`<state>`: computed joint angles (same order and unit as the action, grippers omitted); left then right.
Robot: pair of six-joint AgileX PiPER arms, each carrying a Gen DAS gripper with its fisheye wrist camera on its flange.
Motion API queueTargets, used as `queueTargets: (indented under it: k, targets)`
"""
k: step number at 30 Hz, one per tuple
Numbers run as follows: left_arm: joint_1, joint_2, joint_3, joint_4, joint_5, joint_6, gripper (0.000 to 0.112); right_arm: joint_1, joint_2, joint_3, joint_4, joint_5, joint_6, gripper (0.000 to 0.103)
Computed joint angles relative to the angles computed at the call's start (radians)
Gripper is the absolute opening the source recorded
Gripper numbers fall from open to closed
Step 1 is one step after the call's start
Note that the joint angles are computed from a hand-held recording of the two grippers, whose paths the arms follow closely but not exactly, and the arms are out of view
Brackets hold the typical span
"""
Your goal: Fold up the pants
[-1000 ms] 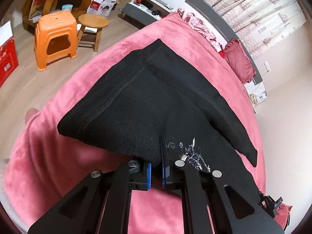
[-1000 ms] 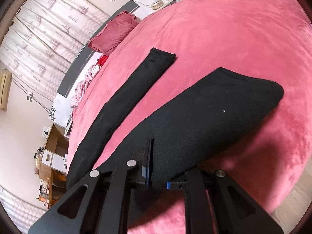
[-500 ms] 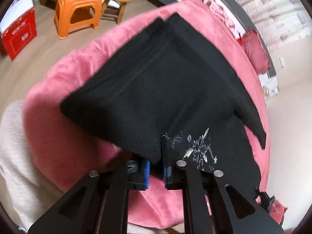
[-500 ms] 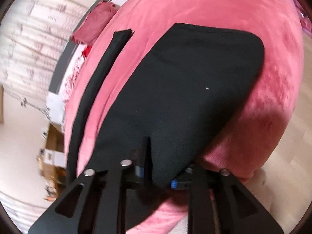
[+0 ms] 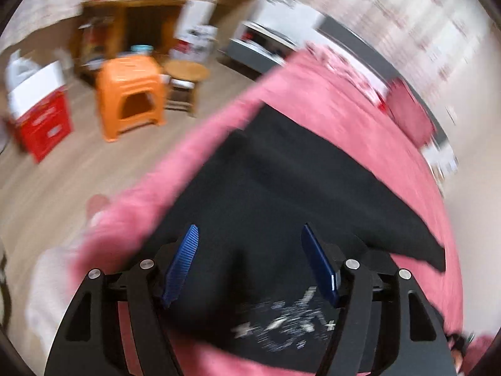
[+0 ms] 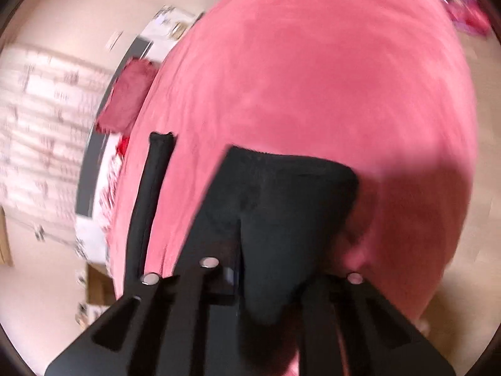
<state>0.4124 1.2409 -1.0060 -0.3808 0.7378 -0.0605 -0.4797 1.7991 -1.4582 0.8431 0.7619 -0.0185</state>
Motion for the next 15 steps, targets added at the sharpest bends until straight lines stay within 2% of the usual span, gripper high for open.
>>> queueTargets:
  k: [4,7,8,10,13,14,15]
  targets:
    - [-0.186,0.171,-0.067,0.12,-0.069,-0.111,0.068,0.007,-0.03,-0.059,-0.017,-0.039,-0.111,0.01]
    - [-0.259,0.291,-0.104,0.254,-0.083,-0.229,0.068,-0.008,0.012,-0.083,-0.143,-0.029,-0.009,0.01]
    - [-0.265,0.299,-0.091,0.287,-0.104,-0.247,0.07,-0.001,0.031,-0.093,-0.203,-0.014,0.037,0.01]
    - [-0.297,0.285,-0.047,0.342,-0.16,-0.235,0.083,0.006,0.046,-0.075,-0.331,0.0,0.097,0.011]
    - [-0.361,0.287,-0.027,0.516,-0.155,-0.306,0.09,0.03,0.053,-0.049,-0.391,-0.06,0.12,0.015]
    - [-0.363,0.287,-0.021,0.53,-0.161,-0.311,0.091,0.049,0.049,-0.054,-0.465,-0.072,0.191,0.019]
    - [-0.349,0.282,-0.01,0.508,-0.177,-0.293,0.092,0.076,0.042,-0.06,-0.565,-0.076,0.286,0.03]
